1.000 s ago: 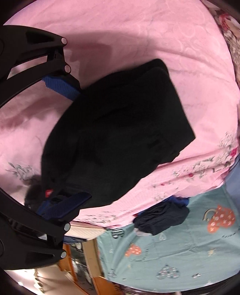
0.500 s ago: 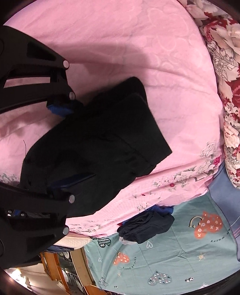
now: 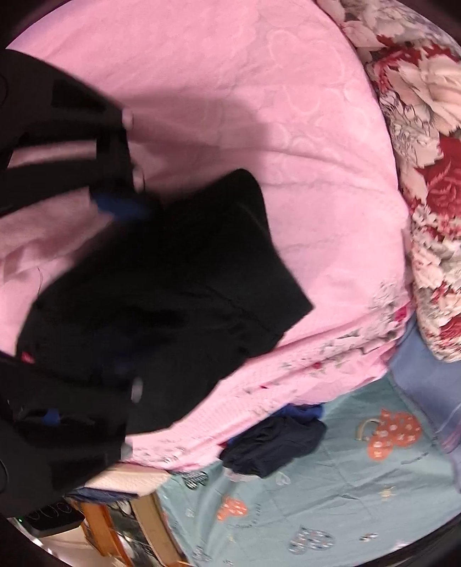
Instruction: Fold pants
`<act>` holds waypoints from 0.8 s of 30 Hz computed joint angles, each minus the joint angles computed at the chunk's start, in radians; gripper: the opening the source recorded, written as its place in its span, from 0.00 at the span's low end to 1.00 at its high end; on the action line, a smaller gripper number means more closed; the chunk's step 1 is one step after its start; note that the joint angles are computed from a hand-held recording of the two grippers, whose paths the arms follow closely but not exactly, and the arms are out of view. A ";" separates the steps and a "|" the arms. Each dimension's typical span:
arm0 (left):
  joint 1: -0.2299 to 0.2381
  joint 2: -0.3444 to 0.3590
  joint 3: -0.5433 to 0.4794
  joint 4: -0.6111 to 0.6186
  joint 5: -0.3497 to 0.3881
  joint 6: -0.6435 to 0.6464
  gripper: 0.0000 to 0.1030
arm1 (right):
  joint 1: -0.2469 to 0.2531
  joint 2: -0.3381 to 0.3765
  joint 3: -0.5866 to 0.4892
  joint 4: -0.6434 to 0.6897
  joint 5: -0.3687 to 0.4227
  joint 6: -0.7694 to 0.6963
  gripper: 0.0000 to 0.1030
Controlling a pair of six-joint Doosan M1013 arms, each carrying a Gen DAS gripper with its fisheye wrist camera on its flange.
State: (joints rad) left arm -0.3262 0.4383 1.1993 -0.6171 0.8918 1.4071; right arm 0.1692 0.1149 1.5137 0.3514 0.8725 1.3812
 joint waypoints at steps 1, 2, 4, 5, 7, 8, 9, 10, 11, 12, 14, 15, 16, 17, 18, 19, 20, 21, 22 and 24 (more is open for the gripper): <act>0.005 0.001 0.006 -0.031 -0.008 0.005 0.65 | -0.010 -0.002 -0.006 0.003 0.001 -0.004 0.47; 0.006 0.000 0.009 -0.040 -0.013 0.013 0.63 | -0.025 -0.004 -0.017 -0.007 0.009 0.002 0.47; -0.002 0.000 0.005 -0.011 -0.016 0.026 0.57 | -0.055 -0.004 -0.033 -0.042 0.012 0.035 0.47; -0.012 0.000 -0.002 0.048 -0.017 0.020 0.35 | -0.070 -0.002 -0.039 -0.062 0.013 0.061 0.47; -0.030 0.002 -0.018 0.151 -0.012 -0.004 0.25 | -0.114 0.007 -0.050 -0.112 0.012 0.158 0.47; -0.030 0.003 -0.018 0.152 -0.014 -0.005 0.24 | -0.132 0.012 -0.051 -0.132 0.010 0.210 0.47; -0.029 0.003 -0.018 0.150 -0.014 -0.004 0.24 | -0.150 0.024 -0.060 -0.156 0.018 0.269 0.47; -0.028 0.003 -0.019 0.149 -0.013 -0.004 0.23 | -0.160 0.035 -0.067 -0.170 0.023 0.301 0.47; -0.028 0.003 -0.020 0.150 -0.012 -0.006 0.23 | -0.164 0.044 -0.074 -0.180 0.025 0.312 0.47; -0.029 0.004 -0.021 0.155 -0.012 -0.010 0.23 | -0.162 0.056 -0.083 -0.206 0.027 0.324 0.47; -0.033 0.002 -0.022 0.178 -0.013 -0.019 0.23 | -0.139 0.085 -0.110 -0.335 0.053 0.377 0.47; -0.035 0.003 -0.023 0.189 -0.011 -0.025 0.23 | -0.123 0.104 -0.129 -0.418 0.087 0.417 0.47; -0.037 0.005 -0.027 0.199 -0.004 -0.035 0.23 | -0.110 0.125 -0.147 -0.502 0.123 0.449 0.53; -0.037 0.007 -0.032 0.203 -0.001 -0.043 0.25 | -0.107 0.124 -0.144 -0.534 0.106 0.465 0.54; -0.036 0.009 -0.034 0.195 0.001 -0.044 0.26 | -0.109 0.129 -0.153 -0.540 0.116 0.466 0.54; -0.034 0.012 -0.037 0.190 0.005 -0.049 0.27 | -0.112 0.124 -0.155 -0.536 0.115 0.470 0.54; -0.031 0.013 -0.036 0.180 0.006 -0.050 0.29 | -0.112 0.112 -0.145 -0.532 0.100 0.469 0.55; -0.029 0.014 -0.036 0.168 0.005 -0.051 0.30 | -0.118 0.089 -0.127 -0.504 0.076 0.452 0.56; -0.028 0.014 -0.034 0.162 0.001 -0.053 0.30 | -0.129 0.063 -0.105 -0.459 0.056 0.433 0.56; -0.033 0.013 -0.033 0.182 -0.008 -0.062 0.30 | -0.163 0.007 -0.049 -0.283 0.008 0.346 0.56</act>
State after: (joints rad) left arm -0.3589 0.4514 1.1658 -0.4351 0.8836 1.3454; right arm 0.0065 0.1216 1.4651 0.0686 0.8805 1.7275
